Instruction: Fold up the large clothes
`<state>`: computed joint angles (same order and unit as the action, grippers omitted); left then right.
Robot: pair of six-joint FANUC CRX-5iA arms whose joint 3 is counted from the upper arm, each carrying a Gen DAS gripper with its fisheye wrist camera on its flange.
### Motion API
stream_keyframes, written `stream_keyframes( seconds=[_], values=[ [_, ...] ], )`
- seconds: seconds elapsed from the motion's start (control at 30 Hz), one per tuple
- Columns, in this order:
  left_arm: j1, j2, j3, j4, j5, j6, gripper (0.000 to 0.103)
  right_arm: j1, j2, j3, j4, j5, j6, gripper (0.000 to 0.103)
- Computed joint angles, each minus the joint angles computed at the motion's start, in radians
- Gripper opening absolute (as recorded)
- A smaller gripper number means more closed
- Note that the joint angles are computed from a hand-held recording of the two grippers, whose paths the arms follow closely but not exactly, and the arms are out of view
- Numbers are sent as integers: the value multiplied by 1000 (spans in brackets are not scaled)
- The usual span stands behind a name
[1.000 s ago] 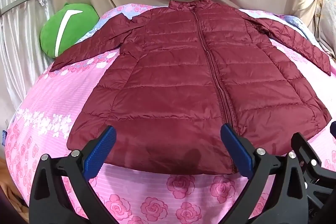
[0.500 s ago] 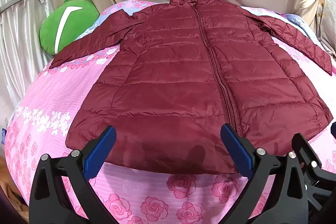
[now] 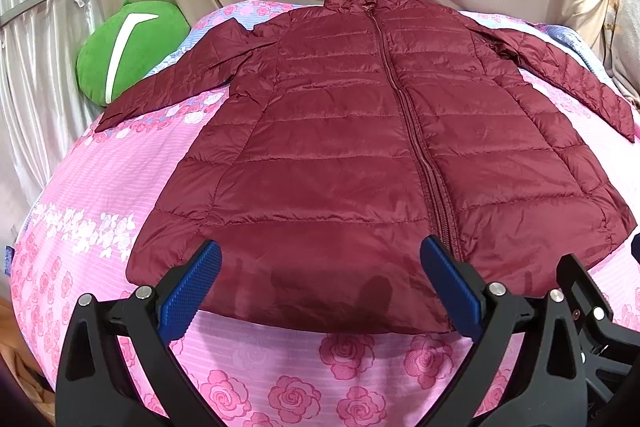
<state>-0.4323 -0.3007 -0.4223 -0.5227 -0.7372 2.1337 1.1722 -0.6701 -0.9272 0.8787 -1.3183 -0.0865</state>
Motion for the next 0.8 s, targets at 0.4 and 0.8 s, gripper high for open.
stream_keyframes(
  seconds=[0.4,0.8],
  values=[
    [2,2,6,1,-3,-3,97,-3,4,5,1,3,2,98],
    [-11,6,52,-25,-39,19,97,-38,12,36,20,23,52,98]
  ],
)
